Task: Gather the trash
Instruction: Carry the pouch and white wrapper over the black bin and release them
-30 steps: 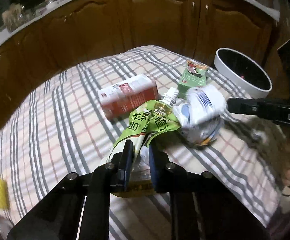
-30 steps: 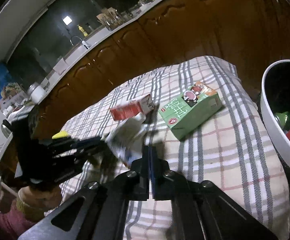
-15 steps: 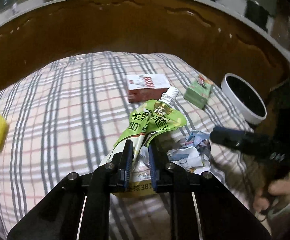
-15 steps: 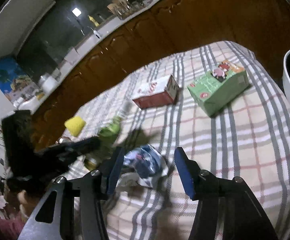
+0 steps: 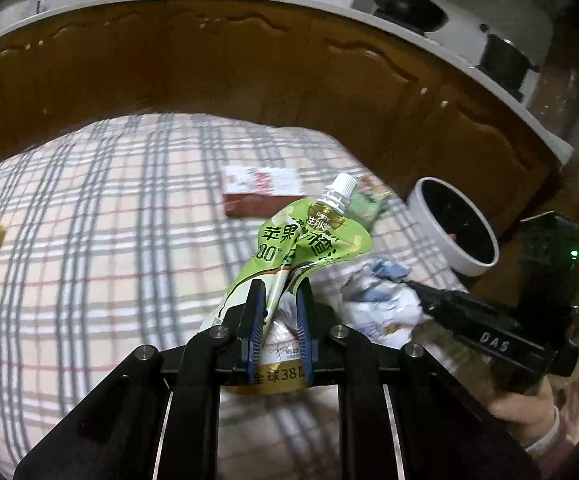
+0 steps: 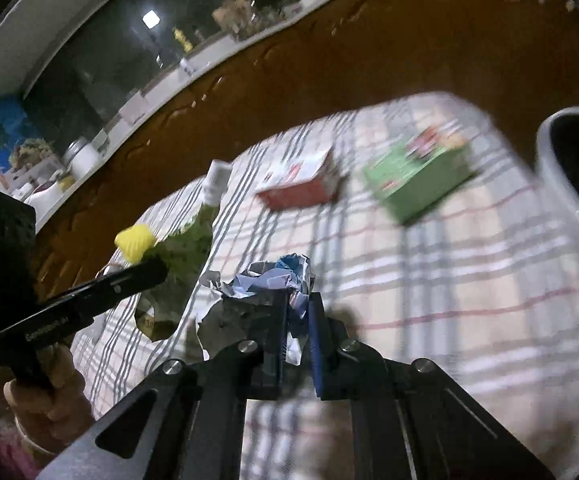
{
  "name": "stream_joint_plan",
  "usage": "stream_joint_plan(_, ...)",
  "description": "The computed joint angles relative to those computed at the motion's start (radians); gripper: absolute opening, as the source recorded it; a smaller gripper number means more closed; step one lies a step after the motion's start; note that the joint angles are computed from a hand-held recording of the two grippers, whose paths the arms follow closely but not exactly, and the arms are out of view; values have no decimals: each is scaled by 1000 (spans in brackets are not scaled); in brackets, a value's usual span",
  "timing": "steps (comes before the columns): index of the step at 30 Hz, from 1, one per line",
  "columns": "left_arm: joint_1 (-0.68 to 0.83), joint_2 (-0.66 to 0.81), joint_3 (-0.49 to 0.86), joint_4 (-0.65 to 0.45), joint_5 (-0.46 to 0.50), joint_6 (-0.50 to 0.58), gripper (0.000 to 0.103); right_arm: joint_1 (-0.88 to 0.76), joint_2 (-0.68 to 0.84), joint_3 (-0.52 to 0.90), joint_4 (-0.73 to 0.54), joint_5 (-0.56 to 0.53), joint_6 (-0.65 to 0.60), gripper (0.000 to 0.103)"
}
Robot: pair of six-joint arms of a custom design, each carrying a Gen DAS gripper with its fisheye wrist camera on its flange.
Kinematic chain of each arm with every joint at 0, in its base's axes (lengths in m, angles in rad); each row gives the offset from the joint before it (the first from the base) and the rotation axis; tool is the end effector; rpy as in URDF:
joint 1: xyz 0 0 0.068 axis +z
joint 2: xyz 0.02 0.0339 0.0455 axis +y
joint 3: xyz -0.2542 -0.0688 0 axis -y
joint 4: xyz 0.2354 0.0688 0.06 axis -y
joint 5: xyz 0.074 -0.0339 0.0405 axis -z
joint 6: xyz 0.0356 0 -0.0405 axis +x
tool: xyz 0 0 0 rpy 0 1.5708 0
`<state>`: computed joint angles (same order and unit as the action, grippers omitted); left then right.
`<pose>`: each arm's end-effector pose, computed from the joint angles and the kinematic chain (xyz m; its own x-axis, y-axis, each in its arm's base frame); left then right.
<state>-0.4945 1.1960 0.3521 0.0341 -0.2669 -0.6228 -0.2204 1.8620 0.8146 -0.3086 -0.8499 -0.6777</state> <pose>0.1831 -0.0880 0.1356 -0.6914 -0.2665 -0.6716 -0.1300 0.9602 -0.2471 0.2824 -0.0359 0.0878 -0.7352 -0.2594 -0.6262 -0.6071 0.6630 0.4381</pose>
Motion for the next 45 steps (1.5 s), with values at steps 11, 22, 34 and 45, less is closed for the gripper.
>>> stream_joint_plan(11,-156,322,284,81,-3,32,13,-362,26,203,-119,-40,-88,9)
stream_joint_plan(22,-204,555,617,-2,9,118,13,-476,120,381,-112,-47,-26,9)
stream_joint_plan(34,-205,796,946,-147,11,200,13,-454,169,454,-36,-27,57,10)
stream_joint_plan(45,-189,974,1214,-281,21,264,13,-420,260,571,-40,23,89,10)
